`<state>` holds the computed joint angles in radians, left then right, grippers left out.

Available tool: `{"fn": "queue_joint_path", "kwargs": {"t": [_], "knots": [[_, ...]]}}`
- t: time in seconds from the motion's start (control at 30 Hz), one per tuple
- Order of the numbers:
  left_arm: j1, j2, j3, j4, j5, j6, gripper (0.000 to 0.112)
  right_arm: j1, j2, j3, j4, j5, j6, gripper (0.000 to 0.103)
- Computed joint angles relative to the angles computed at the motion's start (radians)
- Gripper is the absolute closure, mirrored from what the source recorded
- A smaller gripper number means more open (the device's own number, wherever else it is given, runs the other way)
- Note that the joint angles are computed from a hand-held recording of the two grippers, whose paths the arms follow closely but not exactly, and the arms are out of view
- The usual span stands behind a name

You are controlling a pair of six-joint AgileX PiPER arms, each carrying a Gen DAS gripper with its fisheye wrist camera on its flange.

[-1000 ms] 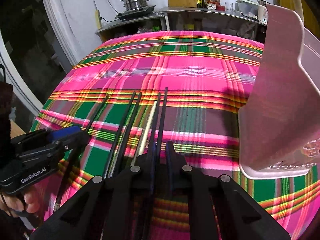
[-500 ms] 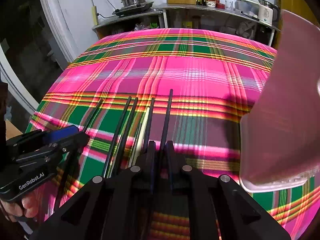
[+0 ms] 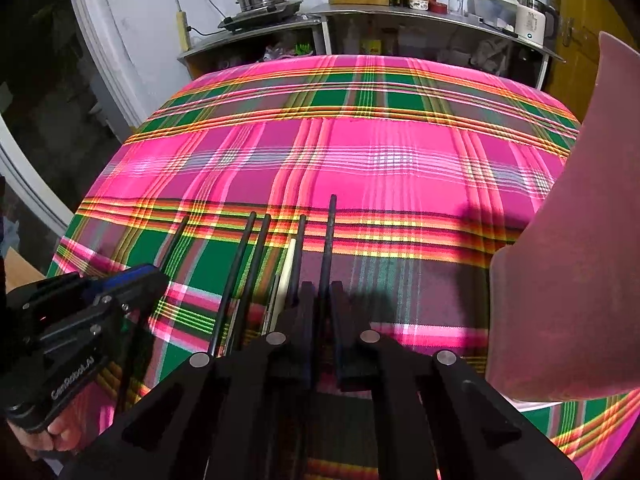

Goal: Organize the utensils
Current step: 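Grasp a black chopstick with the left gripper while the right grasps another black chopstick, then lift both black chopsticks and lower them into the pink holder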

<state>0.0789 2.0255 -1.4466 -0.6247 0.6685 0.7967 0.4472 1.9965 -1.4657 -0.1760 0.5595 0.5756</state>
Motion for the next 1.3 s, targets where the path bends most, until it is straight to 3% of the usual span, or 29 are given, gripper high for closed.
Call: {"fn": "queue_joint_path", "kwargs": {"t": [0.27,0.77,1.3], "knots": [[0.026,-0.038,0.0,-0.051,0.061,0.038,0.107,0.013,-0.071,0.042,-0.023,-0.014,0.024,0.097],[0.118,-0.262,0.034,-0.144,0.217,0.116,0.108,0.066,-0.326,0.166,-0.145,-0.011,0.155,0.097],[0.18,-0.447,0.06,-0.2,0.343,0.141,0.108,0.184,-0.562,0.24,-0.359,0.099,0.382,0.097]]}}
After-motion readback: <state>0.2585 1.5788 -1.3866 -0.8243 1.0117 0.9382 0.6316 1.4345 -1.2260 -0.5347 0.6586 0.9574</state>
